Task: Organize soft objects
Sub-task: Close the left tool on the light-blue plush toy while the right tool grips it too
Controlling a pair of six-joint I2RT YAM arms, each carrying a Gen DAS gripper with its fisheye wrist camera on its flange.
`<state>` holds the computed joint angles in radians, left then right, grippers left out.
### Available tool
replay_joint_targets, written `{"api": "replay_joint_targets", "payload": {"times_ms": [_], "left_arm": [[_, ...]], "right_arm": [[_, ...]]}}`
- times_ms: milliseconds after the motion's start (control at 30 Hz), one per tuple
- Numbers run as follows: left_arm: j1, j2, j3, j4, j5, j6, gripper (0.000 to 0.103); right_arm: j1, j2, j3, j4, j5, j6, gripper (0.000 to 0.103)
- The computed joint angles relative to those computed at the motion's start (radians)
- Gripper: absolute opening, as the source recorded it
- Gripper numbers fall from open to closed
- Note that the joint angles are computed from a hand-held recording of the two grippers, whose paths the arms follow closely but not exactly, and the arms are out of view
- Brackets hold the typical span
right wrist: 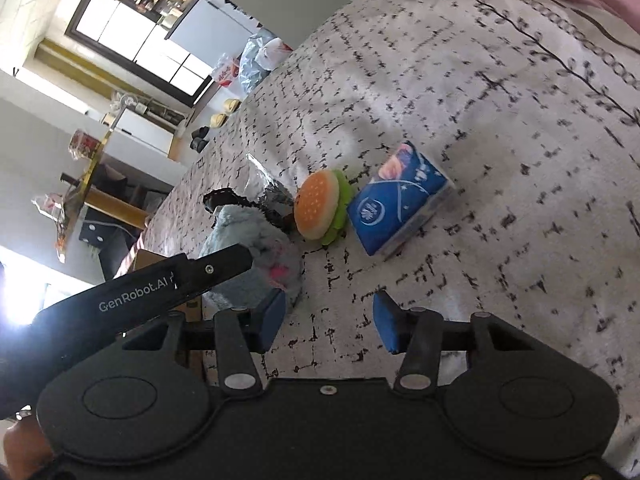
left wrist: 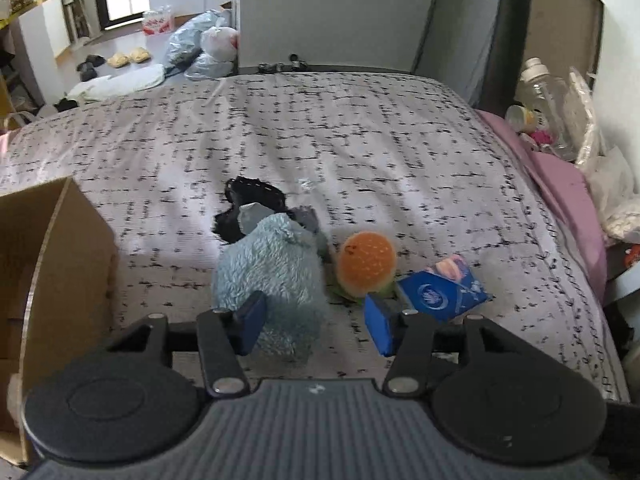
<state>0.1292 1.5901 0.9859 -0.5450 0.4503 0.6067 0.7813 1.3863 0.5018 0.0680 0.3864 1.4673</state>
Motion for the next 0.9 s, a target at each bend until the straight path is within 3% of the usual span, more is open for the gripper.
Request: {"api": "replay_joint_targets", "payload": {"times_ms": [300,400,667,900], "left_arm": [[0.073,0.076,0.059,0.005,-0.014,-0.020,0.053],[0.102,0.113,0.092,-0.005,-0.001,-0.044,0.042],[0.143,0.158,0.131,-0.025,0.043,-0.064,0.032],[0.184,0.184,0.165,-0.089,0.077,-0.032,0.027]], "right_arm": [[-0.034,0.093,0.065,0.045,-0.023,-0.074,0.049],[-0.040,0.119,0.081,0.084,-0.033,-0.092,0.049],[-0.071,0.225,0.138,0.198,-0.062,-0.122,0.048],[-0.084,0.307,0.183,0.267,-0.094,-0.133,0.036]]}}
